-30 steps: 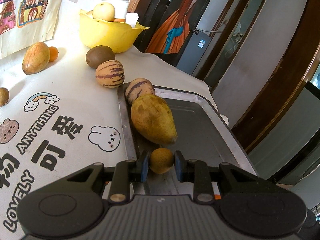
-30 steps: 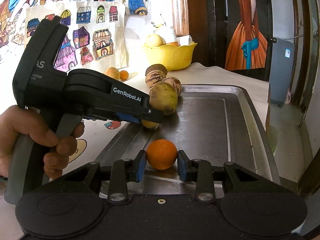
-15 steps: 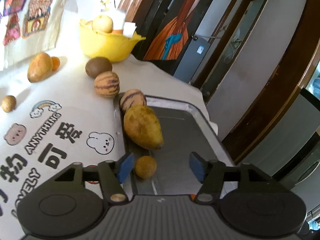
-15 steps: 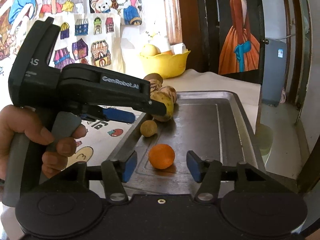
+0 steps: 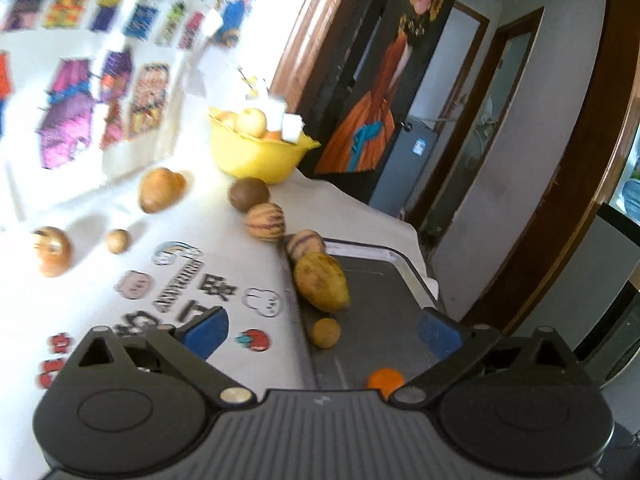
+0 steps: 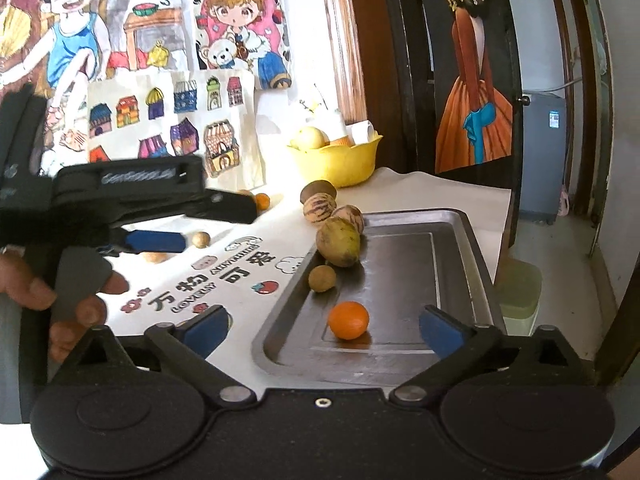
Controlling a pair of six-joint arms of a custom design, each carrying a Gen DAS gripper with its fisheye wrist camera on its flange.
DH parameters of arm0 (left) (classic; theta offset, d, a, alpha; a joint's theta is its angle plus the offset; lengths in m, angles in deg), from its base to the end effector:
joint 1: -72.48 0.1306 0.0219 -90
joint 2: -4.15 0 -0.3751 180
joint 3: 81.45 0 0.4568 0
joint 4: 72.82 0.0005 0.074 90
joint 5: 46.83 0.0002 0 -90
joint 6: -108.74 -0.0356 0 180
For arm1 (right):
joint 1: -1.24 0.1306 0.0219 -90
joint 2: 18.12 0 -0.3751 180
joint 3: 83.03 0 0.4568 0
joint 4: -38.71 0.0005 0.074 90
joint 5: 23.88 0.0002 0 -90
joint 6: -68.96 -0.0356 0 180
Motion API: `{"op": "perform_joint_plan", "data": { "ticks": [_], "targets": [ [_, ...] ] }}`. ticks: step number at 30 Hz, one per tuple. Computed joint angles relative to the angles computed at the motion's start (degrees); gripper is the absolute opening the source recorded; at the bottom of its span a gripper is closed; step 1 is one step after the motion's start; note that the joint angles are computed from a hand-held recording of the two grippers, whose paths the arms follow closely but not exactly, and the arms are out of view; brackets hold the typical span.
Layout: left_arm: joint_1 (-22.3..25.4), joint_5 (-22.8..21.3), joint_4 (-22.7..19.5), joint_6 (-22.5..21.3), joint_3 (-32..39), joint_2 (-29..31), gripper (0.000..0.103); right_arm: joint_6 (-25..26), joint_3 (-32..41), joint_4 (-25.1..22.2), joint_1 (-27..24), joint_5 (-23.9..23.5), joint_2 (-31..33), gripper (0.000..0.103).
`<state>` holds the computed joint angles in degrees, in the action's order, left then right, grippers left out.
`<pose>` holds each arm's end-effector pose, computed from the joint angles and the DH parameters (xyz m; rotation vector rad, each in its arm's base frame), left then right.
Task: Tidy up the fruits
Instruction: 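Withdraw both open tools from the tray toward the remaining fruits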
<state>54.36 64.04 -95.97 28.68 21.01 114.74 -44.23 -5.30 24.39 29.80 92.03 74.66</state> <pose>0.6589 -0.2295 0.3613 0.3736 2.1178 -0.6739 0.5114 0.2601 0.3345 0.1760 2.0214 0.0969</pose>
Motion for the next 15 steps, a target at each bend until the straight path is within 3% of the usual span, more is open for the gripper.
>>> {"op": "perform_joint_plan", "data": {
  "ticks": [9,15],
  "targets": [
    [3.5,-3.2,4.8,-0.6,-11.7,-9.6,0.102,-0.6,-0.1,-2.3,3.4,2.2,-2.1,0.102],
    [7.0,-4.3,4.3,-3.1,-17.5,-14.5,0.102,0.1,1.5,-4.2,5.6,0.3,-2.2,0.102]
  ]
}}
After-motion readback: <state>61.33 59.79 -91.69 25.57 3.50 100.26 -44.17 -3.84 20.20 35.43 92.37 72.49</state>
